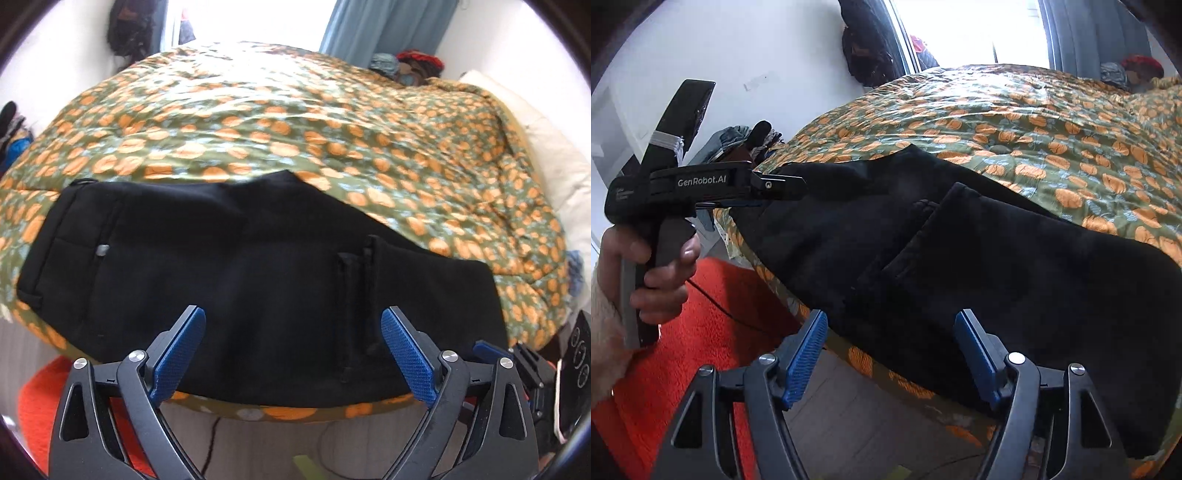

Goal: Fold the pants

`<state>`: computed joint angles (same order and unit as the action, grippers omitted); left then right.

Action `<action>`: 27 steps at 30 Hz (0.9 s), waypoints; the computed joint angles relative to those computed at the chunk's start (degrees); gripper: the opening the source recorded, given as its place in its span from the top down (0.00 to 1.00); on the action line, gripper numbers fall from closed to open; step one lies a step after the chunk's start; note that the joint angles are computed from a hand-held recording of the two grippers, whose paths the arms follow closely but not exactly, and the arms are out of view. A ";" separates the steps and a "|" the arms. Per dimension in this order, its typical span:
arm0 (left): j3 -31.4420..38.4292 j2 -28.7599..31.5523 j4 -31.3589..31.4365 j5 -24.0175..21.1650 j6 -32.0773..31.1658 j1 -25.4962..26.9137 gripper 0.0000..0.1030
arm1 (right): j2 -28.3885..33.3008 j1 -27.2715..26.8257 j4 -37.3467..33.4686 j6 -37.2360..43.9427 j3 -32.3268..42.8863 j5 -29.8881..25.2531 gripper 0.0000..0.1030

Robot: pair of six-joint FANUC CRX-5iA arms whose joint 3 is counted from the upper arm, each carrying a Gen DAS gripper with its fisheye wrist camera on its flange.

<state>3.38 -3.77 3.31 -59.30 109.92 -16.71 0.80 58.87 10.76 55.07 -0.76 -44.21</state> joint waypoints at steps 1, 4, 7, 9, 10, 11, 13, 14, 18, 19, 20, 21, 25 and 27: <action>-1.02 0.70 3.81 2.05 -3.81 -0.41 0.23 | -2.30 0.50 3.44 -2.59 -2.91 0.29 0.20; 1.83 5.70 6.25 0.57 -8.57 -2.80 0.55 | -7.20 0.47 9.20 -10.46 -8.78 -0.63 0.18; 5.61 10.47 5.28 -2.95 -7.87 -4.16 0.76 | -10.01 -0.30 11.54 -17.74 -12.34 -1.02 0.18; 6.64 11.79 4.89 -4.15 -7.59 -4.64 0.80 | -10.46 -1.03 11.47 -20.32 -12.84 -0.88 0.18; 7.21 12.11 4.17 -4.58 -7.50 -5.11 0.80 | -10.62 -1.35 12.17 -21.52 -13.22 -0.28 0.18; 7.59 12.17 3.36 -5.13 -7.43 -5.62 0.80 | -11.07 -1.61 13.14 -22.58 -13.97 0.49 0.18; 8.86 13.00 1.99 -6.46 -7.11 -6.32 0.80 | -11.43 -1.97 13.86 -23.06 -14.37 1.33 0.18; 9.36 13.47 1.61 -7.12 -6.83 -6.47 0.80 | -11.44 -2.17 13.74 -22.91 -14.39 1.51 0.18; 9.84 14.62 2.27 -8.15 -4.50 -5.88 0.82 | -11.12 -2.32 13.31 -22.68 -14.38 2.01 0.18; 9.74 14.43 2.19 -8.09 -3.68 -5.79 0.88 | -11.15 -2.26 13.68 -22.81 -14.48 2.14 0.18; 9.15 13.86 2.58 -7.63 -3.47 -5.62 0.90 | -11.25 -2.13 14.30 -23.21 -14.75 2.28 0.18; 8.61 13.10 2.66 -7.19 -3.50 -5.55 0.91 | -11.47 -1.92 15.10 -23.83 -15.22 2.36 0.18; 6.94 9.76 0.07 -7.01 -3.70 -6.22 0.93 | -11.81 -1.72 17.07 -25.74 -15.96 1.81 0.18; 6.87 10.21 -0.91 -8.23 -3.51 -6.36 0.94 | -11.92 -1.94 17.06 -26.34 -16.19 1.86 0.18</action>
<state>10.25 6.43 2.41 -67.53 106.41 -23.07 -11.13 56.93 27.81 28.73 -16.95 -42.35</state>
